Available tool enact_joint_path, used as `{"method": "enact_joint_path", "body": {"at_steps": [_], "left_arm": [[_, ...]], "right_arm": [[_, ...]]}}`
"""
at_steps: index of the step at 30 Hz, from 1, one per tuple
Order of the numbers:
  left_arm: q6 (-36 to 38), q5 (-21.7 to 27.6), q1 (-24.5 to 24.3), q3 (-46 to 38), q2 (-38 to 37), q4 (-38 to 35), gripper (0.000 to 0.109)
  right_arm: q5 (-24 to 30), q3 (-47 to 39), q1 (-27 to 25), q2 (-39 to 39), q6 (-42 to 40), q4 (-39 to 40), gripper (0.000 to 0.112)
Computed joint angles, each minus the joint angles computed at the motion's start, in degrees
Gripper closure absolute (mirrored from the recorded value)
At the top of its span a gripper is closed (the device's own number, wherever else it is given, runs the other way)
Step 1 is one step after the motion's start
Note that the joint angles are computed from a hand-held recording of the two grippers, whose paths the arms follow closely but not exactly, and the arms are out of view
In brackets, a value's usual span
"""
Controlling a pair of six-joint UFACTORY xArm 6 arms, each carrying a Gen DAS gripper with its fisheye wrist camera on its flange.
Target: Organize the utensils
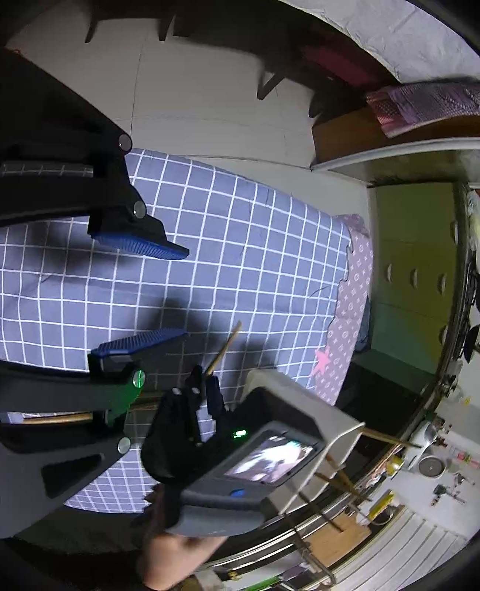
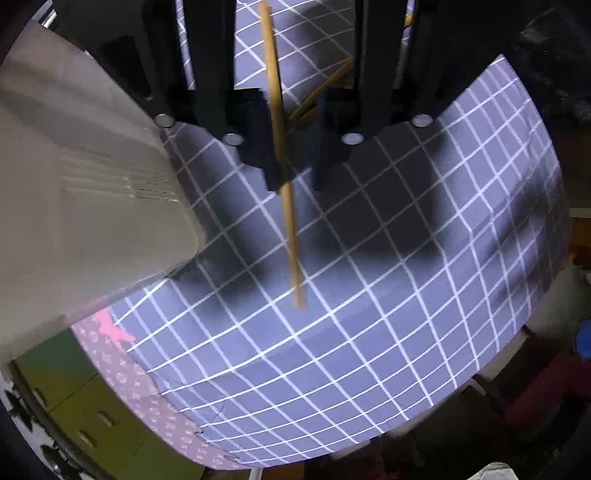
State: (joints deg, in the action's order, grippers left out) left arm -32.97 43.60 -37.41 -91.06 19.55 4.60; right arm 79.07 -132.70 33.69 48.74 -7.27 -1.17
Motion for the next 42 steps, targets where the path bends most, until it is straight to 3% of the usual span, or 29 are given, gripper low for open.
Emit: {"method": "enact_joint_path", "body": {"at_steps": [3,7,12,17,22,28,35,42], "left_arm": [[1.5,0.3,-0.5,0.5,-0.1,-0.7,0.070],[2.3,0.9,-1.3,0.7,-0.2,0.3,0.068],[5.3,3.8,-2.7,-1.6,1.5,-0.9,0.068],[9.1,9.8,-5.2,-8.6,6.9,-4.3,0.068],[8.5,16.8,-7.0,-18.2,14.7,-7.1,0.068],[5.4,23.2,-7.5,-27.8,21.9,-8.6,0.068],[5.0,26.6,-8.6,-36.5,27.1,-7.6,0.069],[5.2,31.4,-9.0,-45.7,33.5,-8.3,0.092]], "right_arm": [[-0.9,0.1,0.8,0.2,-0.2,-3.3,0.105],[-10.2,14.6,1.7,-8.9,0.7,-5.3,0.105],[-24.4,35.9,1.2,-25.1,6.4,-9.4,0.105],[-39.0,56.3,-0.7,-43.4,14.2,-10.2,0.105],[-49.0,67.5,-2.6,-55.0,18.7,-9.5,0.105],[-50.1,69.0,-4.7,-63.0,13.0,-1.8,0.105],[-46.7,62.6,-5.7,-65.0,12.0,-1.0,0.105],[-43.5,50.5,-7.4,-60.7,15.0,-3.9,0.105]]}}
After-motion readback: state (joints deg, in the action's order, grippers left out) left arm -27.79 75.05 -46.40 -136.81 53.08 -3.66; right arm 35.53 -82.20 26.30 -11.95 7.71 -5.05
